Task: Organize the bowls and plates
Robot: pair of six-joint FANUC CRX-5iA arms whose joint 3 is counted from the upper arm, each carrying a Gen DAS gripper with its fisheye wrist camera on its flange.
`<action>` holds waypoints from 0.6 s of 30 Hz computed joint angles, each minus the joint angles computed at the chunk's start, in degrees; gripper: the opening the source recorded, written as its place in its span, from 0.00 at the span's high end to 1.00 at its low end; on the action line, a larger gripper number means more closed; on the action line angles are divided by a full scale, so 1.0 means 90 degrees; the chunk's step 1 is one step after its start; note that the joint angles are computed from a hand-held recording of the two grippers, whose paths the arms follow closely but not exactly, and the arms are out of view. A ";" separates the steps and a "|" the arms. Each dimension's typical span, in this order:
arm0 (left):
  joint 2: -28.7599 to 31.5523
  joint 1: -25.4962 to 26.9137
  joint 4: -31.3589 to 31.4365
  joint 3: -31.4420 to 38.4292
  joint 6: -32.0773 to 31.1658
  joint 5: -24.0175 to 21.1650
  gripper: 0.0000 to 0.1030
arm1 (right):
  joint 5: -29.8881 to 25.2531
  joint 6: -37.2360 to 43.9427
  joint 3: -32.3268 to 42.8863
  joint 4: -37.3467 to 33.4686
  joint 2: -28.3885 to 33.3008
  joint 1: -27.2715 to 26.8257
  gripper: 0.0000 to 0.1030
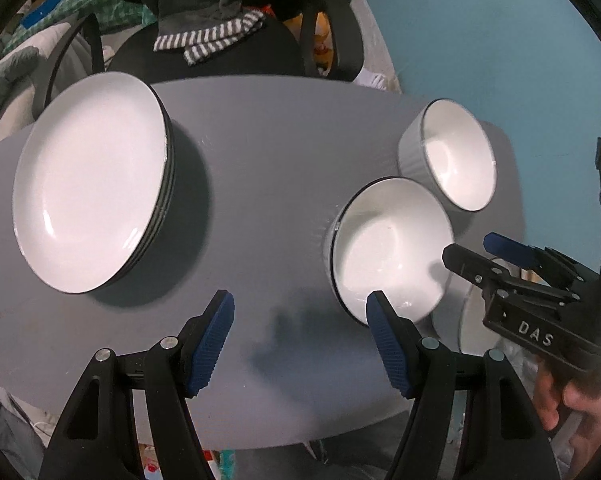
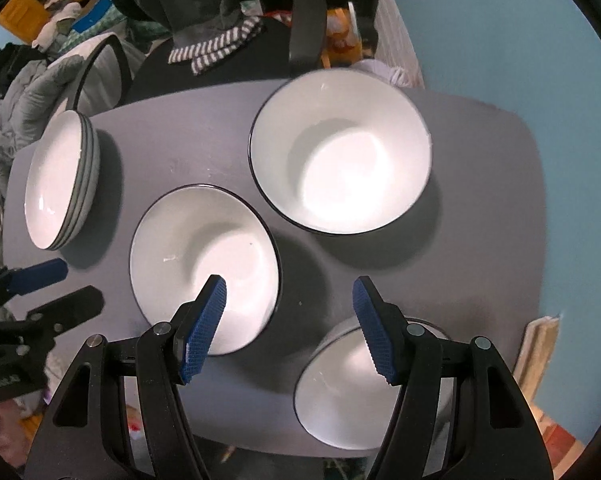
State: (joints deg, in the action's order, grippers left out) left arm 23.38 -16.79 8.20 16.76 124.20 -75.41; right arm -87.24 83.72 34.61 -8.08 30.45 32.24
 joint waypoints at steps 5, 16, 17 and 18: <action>0.0185 0.0050 0.0193 -0.0045 0.0043 0.0055 0.32 | -0.0020 0.0094 -0.0030 -0.0067 0.0100 0.0019 0.37; 0.0653 0.0085 0.0179 0.0364 0.0046 -0.0180 0.32 | -0.0157 0.0379 0.0262 -0.0241 0.0361 -0.0071 0.37; 0.0683 0.0087 0.0174 0.0383 0.0062 -0.0196 0.32 | -0.0177 0.0405 0.0288 -0.0261 0.0377 -0.0087 0.37; 0.0704 0.0086 0.0170 0.0397 0.0079 -0.0198 0.32 | -0.0220 0.0396 0.0397 -0.0265 0.0468 -0.0079 0.38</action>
State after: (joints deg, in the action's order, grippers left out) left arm 29.72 -16.02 9.73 20.33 124.91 -77.19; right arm -89.22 87.28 38.18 -10.47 34.66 31.53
